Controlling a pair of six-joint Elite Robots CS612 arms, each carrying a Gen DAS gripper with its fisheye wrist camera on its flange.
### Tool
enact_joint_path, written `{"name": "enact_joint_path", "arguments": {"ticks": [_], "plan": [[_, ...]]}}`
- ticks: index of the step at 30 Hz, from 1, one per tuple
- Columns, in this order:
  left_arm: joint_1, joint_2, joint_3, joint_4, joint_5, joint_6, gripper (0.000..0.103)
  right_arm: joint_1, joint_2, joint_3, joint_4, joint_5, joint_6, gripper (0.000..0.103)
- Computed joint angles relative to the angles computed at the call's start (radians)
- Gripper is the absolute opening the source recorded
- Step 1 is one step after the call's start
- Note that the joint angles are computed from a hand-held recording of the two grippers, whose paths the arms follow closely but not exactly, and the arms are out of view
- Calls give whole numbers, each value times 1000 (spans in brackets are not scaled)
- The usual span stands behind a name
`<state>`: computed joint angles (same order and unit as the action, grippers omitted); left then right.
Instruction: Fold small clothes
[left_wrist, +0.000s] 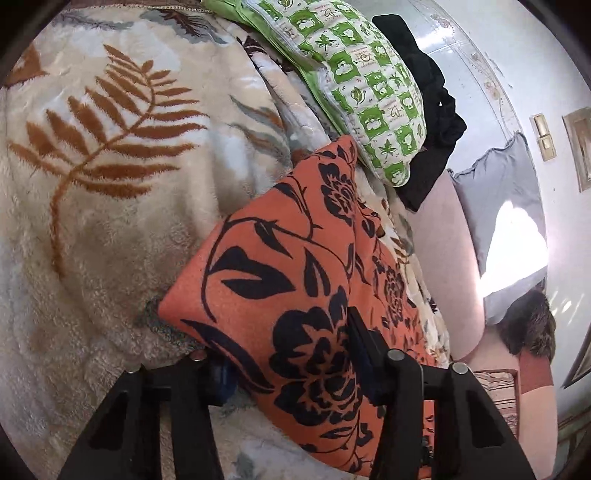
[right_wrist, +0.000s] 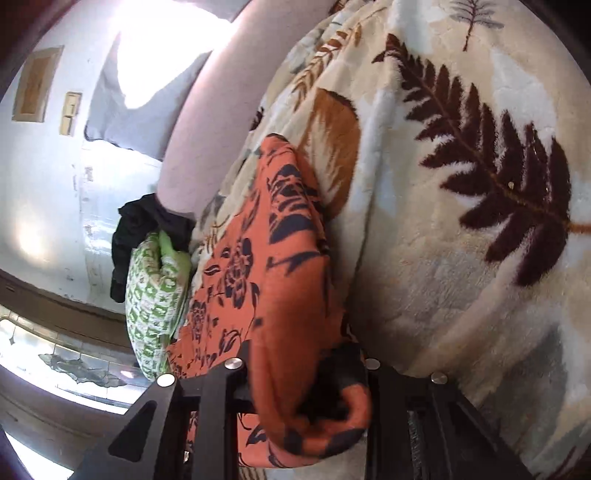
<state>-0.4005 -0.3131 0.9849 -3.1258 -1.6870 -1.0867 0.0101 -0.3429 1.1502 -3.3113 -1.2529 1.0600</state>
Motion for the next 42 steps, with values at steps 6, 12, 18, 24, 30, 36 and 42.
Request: {"name": "enact_joint_path", "arguments": {"ticks": [6, 12, 18, 24, 30, 36, 42], "plan": [[-15, -22, 26, -29, 37, 53, 29, 23, -53, 47, -32, -110, -131, 20], [-42, -86, 127, 44, 28, 93, 31, 23, -123, 175, -67, -213, -142, 20], [-35, -133, 183, 83, 52, 71, 41, -40, -125, 213, -9, -28, 67, 33], [-68, -201, 268, 8, 401, 181, 43, -1, -234, 324, -112, -429, -147, 62], [-81, -151, 167, 22, 296, 431, 70, 13, -185, 195, 56, -231, -374, 33], [-82, -103, 45, 331, 284, 496, 71, 9, -135, 77, 378, -237, -388, 31], [-59, -99, 39, 296, 237, 491, 71, 19, -82, -89, 410, -260, -484, 32]]}}
